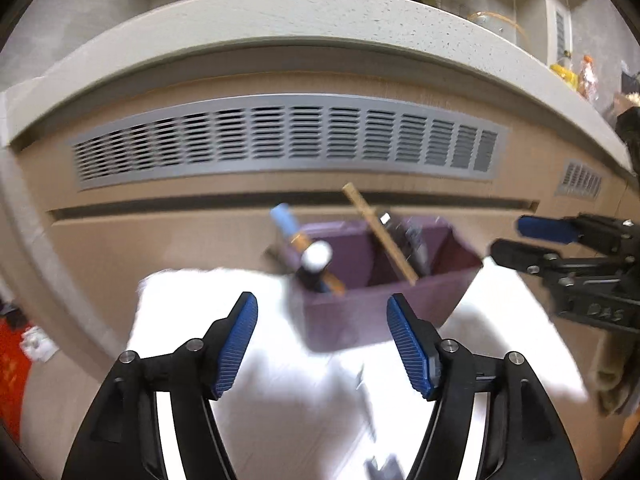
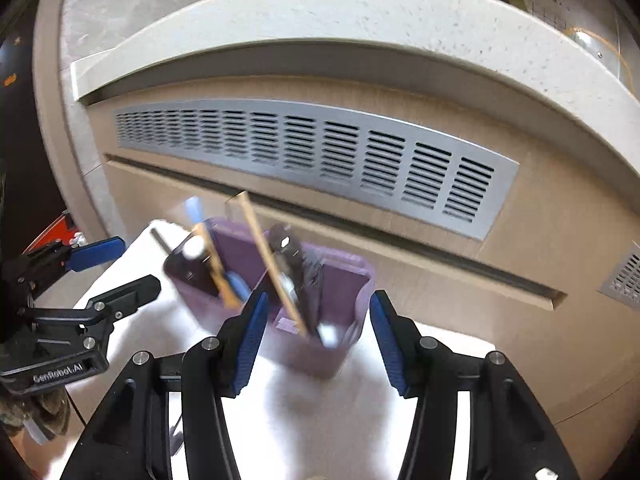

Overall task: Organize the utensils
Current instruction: 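Open both tools to drop the spoon and opener into the caddy, then grasp the metal shovel-shaped utensil with the left tool while the right reaches toward the chopstick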

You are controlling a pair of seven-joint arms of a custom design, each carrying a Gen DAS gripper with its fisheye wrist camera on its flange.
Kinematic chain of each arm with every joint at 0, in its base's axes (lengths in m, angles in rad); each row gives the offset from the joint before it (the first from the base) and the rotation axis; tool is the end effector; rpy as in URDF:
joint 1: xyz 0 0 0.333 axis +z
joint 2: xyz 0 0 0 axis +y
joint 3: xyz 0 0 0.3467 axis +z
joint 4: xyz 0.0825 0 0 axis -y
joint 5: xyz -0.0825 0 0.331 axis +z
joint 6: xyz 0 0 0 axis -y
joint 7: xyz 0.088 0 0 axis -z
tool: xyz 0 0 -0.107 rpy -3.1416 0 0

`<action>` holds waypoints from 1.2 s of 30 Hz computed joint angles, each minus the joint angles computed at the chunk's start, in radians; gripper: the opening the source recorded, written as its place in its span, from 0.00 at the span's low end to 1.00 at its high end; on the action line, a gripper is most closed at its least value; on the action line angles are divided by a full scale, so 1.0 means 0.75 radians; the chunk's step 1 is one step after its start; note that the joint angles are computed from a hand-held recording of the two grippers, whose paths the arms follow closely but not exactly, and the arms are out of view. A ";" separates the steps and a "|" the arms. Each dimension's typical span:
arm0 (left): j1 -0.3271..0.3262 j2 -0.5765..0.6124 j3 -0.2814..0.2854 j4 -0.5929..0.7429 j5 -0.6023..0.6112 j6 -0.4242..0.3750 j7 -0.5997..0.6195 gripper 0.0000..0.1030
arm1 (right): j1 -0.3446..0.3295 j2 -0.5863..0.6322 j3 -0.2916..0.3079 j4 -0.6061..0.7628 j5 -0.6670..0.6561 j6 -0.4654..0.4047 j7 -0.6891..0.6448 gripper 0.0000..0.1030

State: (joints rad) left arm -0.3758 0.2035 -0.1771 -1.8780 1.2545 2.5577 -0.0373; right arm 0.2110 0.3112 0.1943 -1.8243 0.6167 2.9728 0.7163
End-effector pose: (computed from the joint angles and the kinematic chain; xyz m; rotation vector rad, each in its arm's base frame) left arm 0.5093 -0.3207 0.5049 -1.7379 1.5182 -0.8094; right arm 0.6091 0.2000 0.5142 -2.0839 1.0224 -0.5699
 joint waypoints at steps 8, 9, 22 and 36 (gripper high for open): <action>-0.025 -0.246 -0.102 -0.311 -0.026 -0.180 -0.157 0.73 | -0.078 -0.216 0.167 -0.328 0.470 -0.019 -0.512 0.52; -0.022 -0.272 -0.116 -0.344 -0.035 -0.176 -0.170 0.73 | -0.061 -0.222 0.161 -0.342 0.491 -0.022 -0.532 0.52; 0.068 -0.632 -0.223 -0.862 -0.166 0.196 -0.251 0.74 | 0.116 -0.379 0.007 -0.688 0.525 -0.274 -0.824 0.52; 0.262 -0.709 -0.272 -0.961 -0.149 0.328 -0.506 0.74 | 0.307 -0.230 -0.004 -0.605 0.375 -0.303 -0.635 0.22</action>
State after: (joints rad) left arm -0.1790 -0.3282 -0.3808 -2.5988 1.1429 2.8035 -0.4169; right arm 0.4412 0.1386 0.1913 -2.2778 0.8982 2.7457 0.2403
